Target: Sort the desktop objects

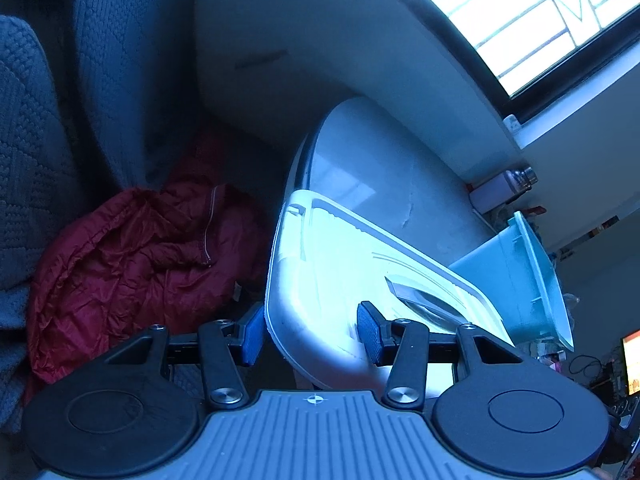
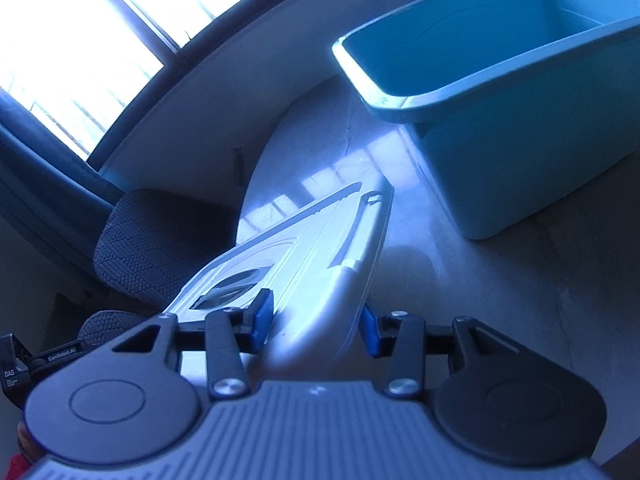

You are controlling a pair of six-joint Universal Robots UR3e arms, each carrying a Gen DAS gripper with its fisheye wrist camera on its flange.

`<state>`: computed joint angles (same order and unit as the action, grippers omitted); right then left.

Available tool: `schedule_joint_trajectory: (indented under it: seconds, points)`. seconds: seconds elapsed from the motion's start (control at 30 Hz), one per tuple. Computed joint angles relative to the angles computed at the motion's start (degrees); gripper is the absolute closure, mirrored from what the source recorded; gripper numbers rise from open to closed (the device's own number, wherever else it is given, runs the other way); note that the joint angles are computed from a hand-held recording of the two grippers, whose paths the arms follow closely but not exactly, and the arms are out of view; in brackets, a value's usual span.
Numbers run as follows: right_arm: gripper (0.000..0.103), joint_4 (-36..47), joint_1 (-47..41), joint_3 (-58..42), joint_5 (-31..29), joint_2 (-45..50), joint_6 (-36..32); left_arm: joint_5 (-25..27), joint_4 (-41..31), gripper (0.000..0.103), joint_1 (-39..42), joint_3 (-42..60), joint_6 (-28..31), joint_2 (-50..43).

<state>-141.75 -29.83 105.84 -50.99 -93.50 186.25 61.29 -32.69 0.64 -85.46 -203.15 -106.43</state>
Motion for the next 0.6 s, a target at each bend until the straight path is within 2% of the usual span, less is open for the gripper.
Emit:
schedule_joint_trajectory:
  seconds: [0.17, 0.3, 0.4, 0.6]
  points:
    - [0.058, 3.1, -4.1, 2.4, 4.7, -4.1, -4.9, 3.3, 3.0, 0.054, -2.5, -5.4, -2.7, 5.5]
    - [0.058, 11.8, -10.0, 4.1, 10.2, -9.5, -13.5, 8.4, 4.9, 0.053, -6.7, -9.6, -6.7, 10.9]
    - [0.058, 23.4, -15.8, 3.8, 14.6, -14.4, -23.4, 14.3, 7.4, 0.053, -12.1, -12.7, -10.9, 14.4]
    - [0.058, 60.0, -28.1, -4.2, 20.4, -20.0, -53.3, 31.8, 11.3, 0.053, -27.8, -16.7, -22.4, 18.0]
